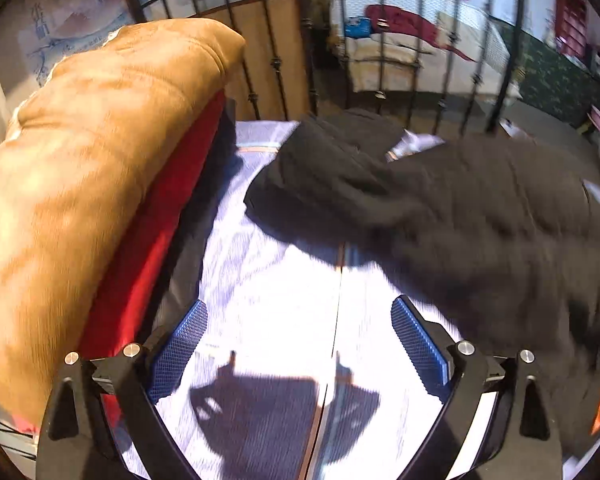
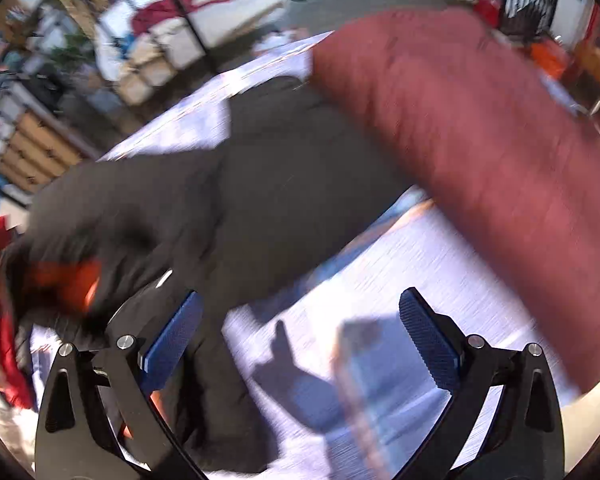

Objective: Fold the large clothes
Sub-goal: 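Grasp the jacket with the left tool while the right tool lifts and shakes it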

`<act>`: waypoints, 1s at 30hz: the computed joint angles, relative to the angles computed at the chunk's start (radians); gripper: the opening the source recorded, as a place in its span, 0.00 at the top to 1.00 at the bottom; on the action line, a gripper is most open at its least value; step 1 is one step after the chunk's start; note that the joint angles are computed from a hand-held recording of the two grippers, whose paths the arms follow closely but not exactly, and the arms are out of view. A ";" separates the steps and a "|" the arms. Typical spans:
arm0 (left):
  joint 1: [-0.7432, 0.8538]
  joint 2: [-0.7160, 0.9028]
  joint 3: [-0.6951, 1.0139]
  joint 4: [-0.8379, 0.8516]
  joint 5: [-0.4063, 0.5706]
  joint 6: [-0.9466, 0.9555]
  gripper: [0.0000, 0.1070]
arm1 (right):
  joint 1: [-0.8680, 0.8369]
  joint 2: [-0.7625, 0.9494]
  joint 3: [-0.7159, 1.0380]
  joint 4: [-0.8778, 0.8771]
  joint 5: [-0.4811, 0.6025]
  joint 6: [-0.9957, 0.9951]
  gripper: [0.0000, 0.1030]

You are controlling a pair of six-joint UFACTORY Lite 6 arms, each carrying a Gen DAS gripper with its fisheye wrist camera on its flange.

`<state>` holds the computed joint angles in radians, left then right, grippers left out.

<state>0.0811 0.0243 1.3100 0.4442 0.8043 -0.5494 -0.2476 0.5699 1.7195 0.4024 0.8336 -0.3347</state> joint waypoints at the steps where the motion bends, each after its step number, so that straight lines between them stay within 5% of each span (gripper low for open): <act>1: -0.034 -0.068 -0.077 0.037 0.002 -0.033 0.13 | 0.017 -0.069 -0.105 0.054 -0.028 -0.052 0.05; 6: -0.314 -0.367 -0.405 0.166 0.104 -0.331 0.10 | 0.192 -0.342 -0.441 0.376 -0.125 -0.359 0.05; 10: -0.550 -0.449 -0.473 0.167 0.200 -0.547 0.10 | 0.459 -0.249 -0.262 0.295 -0.217 -0.273 0.11; 13: -0.668 -0.499 -0.499 0.157 0.253 -0.639 0.10 | 0.611 -0.066 -0.018 0.004 -0.358 0.035 0.36; 17: -0.741 -0.597 -0.508 0.208 0.387 -0.674 0.10 | 0.650 0.081 0.171 -0.028 -0.228 0.209 0.84; 21: -0.658 -0.736 -0.494 0.267 0.532 -0.602 0.10 | 0.741 -0.090 -0.056 0.205 -0.220 0.079 0.89; 24: -0.478 -0.804 -0.421 0.270 0.578 -0.478 0.10 | 0.885 -0.294 -0.206 0.389 -0.185 -0.076 0.90; 28: -0.203 -0.822 -0.274 0.237 0.533 -0.234 0.09 | 1.173 -0.340 -0.155 0.175 -0.214 0.047 0.81; 29: -0.125 -0.820 -0.252 0.202 0.497 -0.169 0.09 | 1.207 -0.309 -0.136 0.172 -0.194 0.088 0.63; 30: -0.078 -0.820 -0.235 0.172 0.476 -0.133 0.09 | 1.227 -0.253 -0.108 0.212 -0.142 0.087 0.33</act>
<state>0.0028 -0.7961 1.0747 0.6166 1.2803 -0.6828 0.9793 0.3166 1.6115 0.6142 0.6921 -0.2476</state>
